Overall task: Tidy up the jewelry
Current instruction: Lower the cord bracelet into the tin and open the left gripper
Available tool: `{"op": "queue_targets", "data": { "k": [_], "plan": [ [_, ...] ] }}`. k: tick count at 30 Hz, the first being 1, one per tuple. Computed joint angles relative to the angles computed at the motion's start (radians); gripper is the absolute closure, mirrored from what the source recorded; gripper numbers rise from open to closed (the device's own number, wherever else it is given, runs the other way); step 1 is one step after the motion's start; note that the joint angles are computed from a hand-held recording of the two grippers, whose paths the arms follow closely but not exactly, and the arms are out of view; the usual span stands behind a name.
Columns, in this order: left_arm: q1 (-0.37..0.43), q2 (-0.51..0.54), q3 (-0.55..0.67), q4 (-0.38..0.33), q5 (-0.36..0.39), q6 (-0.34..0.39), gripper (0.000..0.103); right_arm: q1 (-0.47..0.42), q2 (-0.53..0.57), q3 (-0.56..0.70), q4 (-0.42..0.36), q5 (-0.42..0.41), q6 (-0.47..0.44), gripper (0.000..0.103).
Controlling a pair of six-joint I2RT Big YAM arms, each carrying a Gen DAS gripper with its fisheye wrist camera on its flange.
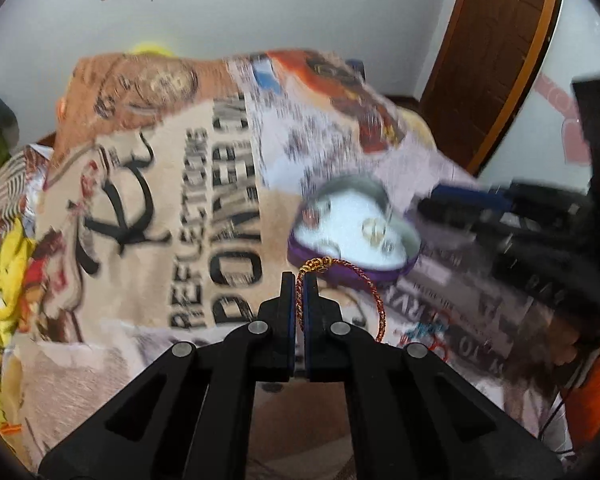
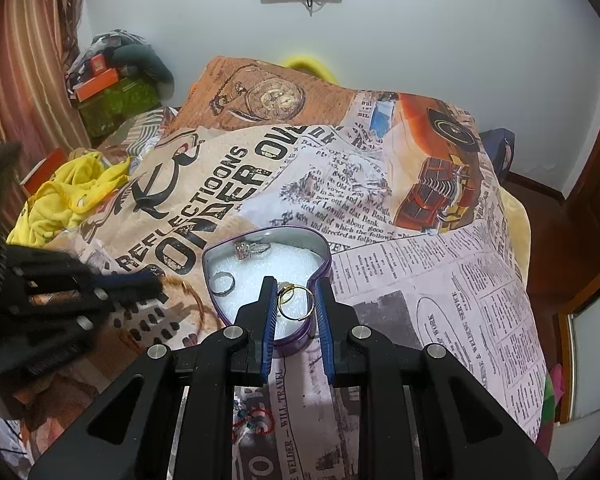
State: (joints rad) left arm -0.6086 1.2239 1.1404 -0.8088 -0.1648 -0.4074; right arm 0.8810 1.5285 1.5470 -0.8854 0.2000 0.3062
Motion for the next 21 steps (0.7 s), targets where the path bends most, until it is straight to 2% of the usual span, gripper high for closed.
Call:
{"op": "queue_targets", "data": {
  "k": [6, 21],
  "plan": [
    [0.015, 0.017, 0.048, 0.029, -0.02, 0.017, 0.102, -0.001, 0.014, 0.015, -0.004, -0.006, -0.003, 0.086],
    [0.055, 0.157, 0.125, 0.049, 0.043, 0.037, 0.102, -0.012, 0.056, 0.043, -0.025, -0.046, -0.019, 0.086]
  ]
}}
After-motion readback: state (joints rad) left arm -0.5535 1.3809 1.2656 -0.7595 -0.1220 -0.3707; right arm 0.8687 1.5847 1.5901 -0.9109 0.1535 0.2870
